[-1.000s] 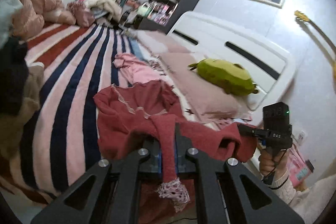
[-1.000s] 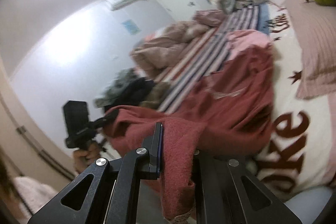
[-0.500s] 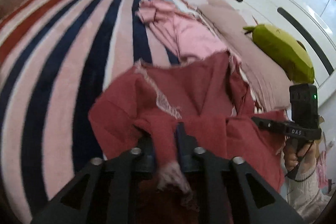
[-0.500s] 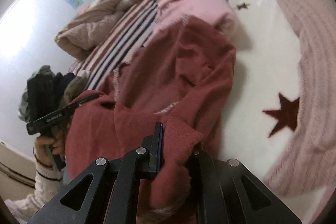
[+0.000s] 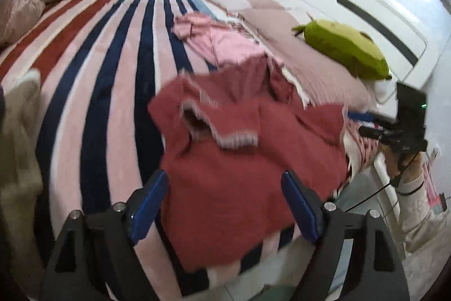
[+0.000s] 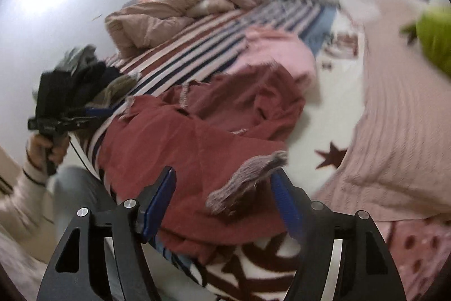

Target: Fold small clothes

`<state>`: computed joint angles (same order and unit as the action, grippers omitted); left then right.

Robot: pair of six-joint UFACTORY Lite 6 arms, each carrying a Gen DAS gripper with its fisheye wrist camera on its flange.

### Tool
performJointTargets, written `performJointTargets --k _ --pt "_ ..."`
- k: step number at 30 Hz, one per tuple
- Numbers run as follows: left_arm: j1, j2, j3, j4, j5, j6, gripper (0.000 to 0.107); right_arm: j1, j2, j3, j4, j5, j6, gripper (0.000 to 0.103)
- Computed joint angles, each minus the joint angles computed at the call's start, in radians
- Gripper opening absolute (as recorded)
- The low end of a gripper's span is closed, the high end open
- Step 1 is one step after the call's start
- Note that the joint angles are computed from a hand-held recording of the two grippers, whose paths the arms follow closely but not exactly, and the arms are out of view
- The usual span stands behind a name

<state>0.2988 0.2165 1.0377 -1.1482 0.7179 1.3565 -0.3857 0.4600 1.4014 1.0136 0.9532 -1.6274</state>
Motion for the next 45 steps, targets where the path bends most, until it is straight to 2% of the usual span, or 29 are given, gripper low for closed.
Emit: performJointTargets --k 4,6,8,11,14,16,18,20,24,26,27,28,29,30,31,33,36,38,40,42,45 --pt "-0.001 -0.006 -0.107 -0.077 -0.014 0.065 0.08 0.072 -0.186 -0.288 0.086 -0.117 -0.232 0.066" --pt "-0.002 0.006 -0.137 -0.103 -0.014 0.084 0.079 0.135 -0.204 -0.352 0.076 -0.16 -0.259 0.066" --pt "-0.01 -0.014 -0.181 -0.138 -0.039 0.127 0.079 0.2 -0.222 -0.428 0.112 -0.256 -0.311 0.066" --pt "-0.006 -0.049 -0.213 -0.138 -0.029 0.125 0.079 0.297 -0.256 -0.528 0.314 -0.444 -0.495 0.066" --pt "-0.031 -0.086 -0.245 -0.114 -0.073 0.109 0.071 0.327 -0.251 -0.523 0.409 -0.472 -0.554 0.063" --pt "-0.051 -0.116 -0.272 -0.097 -0.126 0.097 0.061 0.317 -0.229 -0.477 0.366 -0.431 -0.469 0.057" --pt "-0.049 -0.141 -0.303 -0.102 -0.133 0.117 0.061 0.3 -0.196 -0.415 0.309 -0.367 -0.365 0.056" --pt "-0.061 -0.161 -0.328 -0.112 -0.15 0.148 0.061 0.288 -0.165 -0.358 0.266 -0.32 -0.29 0.055" --pt "-0.132 -0.19 -0.367 -0.156 -0.25 0.229 0.075 0.307 -0.11 -0.265 0.216 -0.315 -0.175 0.051" --pt "-0.183 -0.216 -0.387 -0.204 -0.337 0.259 0.075 0.316 -0.088 -0.228 0.193 -0.33 -0.131 0.043" --pt "-0.216 -0.232 -0.397 -0.24 -0.405 0.279 0.073 0.319 -0.077 -0.213 0.183 -0.336 -0.116 0.036" --pt "-0.241 -0.244 -0.4 -0.28 -0.454 0.312 0.06 0.321 -0.066 -0.193 0.168 -0.336 -0.096 0.026" --pt "-0.25 -0.247 -0.399 -0.311 -0.476 0.345 0.054 0.323 -0.053 -0.17 0.149 -0.332 -0.072 0.021" --pt "-0.263 -0.256 -0.394 -0.311 -0.506 0.347 0.039 0.323 -0.042 -0.149 0.136 -0.323 -0.054 0.011" --pt "-0.267 -0.255 -0.385 -0.289 -0.519 0.328 0.021 0.322 -0.033 -0.13 0.125 -0.315 -0.039 0.006" --pt "-0.254 -0.259 -0.364 -0.216 -0.505 0.263 0.012 0.328 -0.018 -0.082 0.099 -0.313 -0.008 0.006" --pt "-0.219 -0.284 -0.315 -0.057 -0.445 0.13 0.01 0.338 0.012 0.01 0.051 -0.301 0.054 0.004" --pt "-0.17 -0.296 -0.26 0.014 -0.352 0.077 0.01 0.341 0.054 0.111 0.004 -0.278 0.117 0.004" --pt "-0.097 -0.276 -0.173 0.044 -0.207 0.055 0.01 0.343 0.103 0.216 -0.05 -0.251 0.187 0.004" --pt "-0.085 -0.253 -0.11 0.07 -0.179 0.026 0.006 0.345 0.186 0.373 -0.119 -0.199 0.277 0.004" --pt "-0.104 -0.153 0.059 0.17 -0.185 -0.086 0.005 0.373 0.355 0.668 -0.26 -0.133 0.445 0.004"
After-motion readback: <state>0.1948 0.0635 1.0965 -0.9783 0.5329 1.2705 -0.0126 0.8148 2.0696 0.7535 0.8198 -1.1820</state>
